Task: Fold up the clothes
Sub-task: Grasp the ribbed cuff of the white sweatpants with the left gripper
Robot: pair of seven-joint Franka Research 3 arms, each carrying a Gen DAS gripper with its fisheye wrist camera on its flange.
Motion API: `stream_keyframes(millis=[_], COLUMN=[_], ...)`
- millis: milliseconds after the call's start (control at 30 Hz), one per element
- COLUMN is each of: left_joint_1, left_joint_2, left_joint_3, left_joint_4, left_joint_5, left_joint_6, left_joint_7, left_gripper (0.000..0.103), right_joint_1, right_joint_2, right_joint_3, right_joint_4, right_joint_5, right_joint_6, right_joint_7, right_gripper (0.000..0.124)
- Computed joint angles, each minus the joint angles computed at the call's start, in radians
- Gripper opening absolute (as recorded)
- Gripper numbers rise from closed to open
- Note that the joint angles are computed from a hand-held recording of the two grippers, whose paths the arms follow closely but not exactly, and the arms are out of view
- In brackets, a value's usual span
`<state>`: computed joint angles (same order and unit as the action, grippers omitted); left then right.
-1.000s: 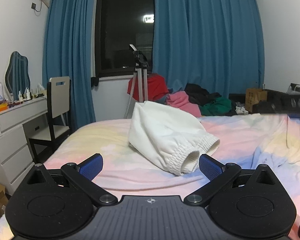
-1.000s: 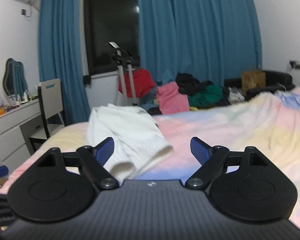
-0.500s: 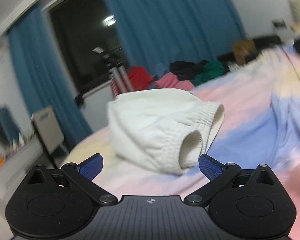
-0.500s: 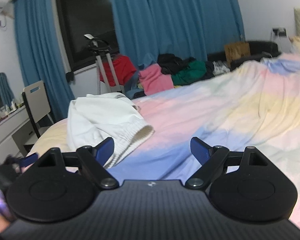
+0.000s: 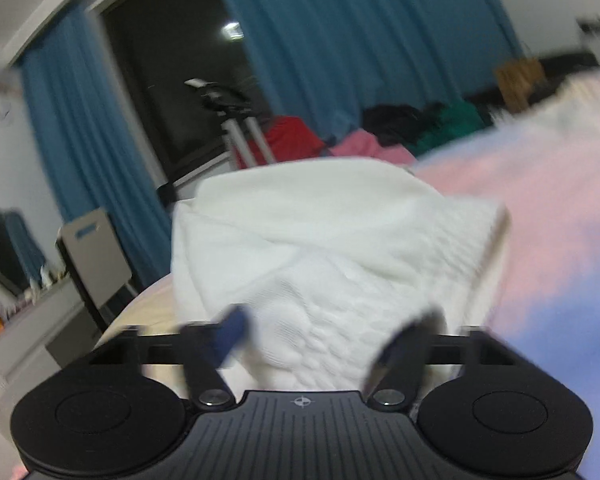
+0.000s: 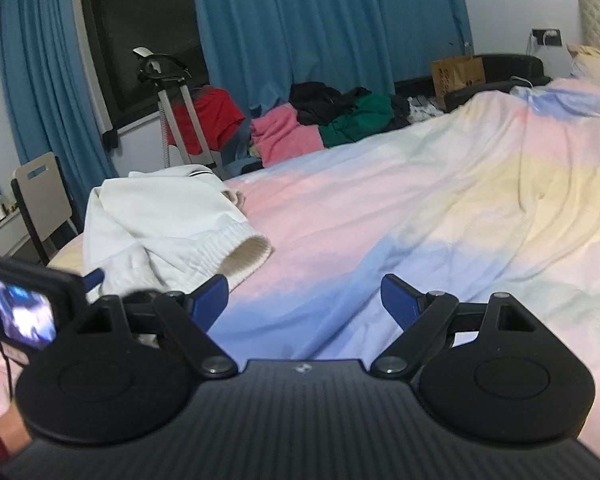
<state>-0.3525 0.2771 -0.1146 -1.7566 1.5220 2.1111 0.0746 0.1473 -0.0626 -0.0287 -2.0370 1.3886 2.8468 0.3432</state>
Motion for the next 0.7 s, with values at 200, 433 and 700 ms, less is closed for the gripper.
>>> stream_keyframes(millis=[200,433,700], left_joint_1=[0.027,0.075,0.107], left_joint_2=[-0.156,-0.523,-0.93], left_joint_3=[-0.021,-0.119,-0.115], left_joint_4=[-0.115,-0.363,-0.646], left_joint_5=[0.076,0.054,-0.189], left_joint_6=[0.022,0.04,0.119], left_joint_7=[-0.181,-0.293,-0.245], left_gripper=[0.013,0.01,0.01], right_joint_1=[0.005,0.024,0.029], right_joint_2=[0.004,-0.06,-0.222], right_joint_3=[0.007,0.004,-0.052], right_joint_4=[-0.004,-0.044,-0.179], right_joint_5=[0.024,0.151,-0.031], right_joint_6=[-0.005,-0.024,-0.26], right_joint_7=[-0.047,-0.234,-0.085], right_gripper=[0.085,0.085,0.085])
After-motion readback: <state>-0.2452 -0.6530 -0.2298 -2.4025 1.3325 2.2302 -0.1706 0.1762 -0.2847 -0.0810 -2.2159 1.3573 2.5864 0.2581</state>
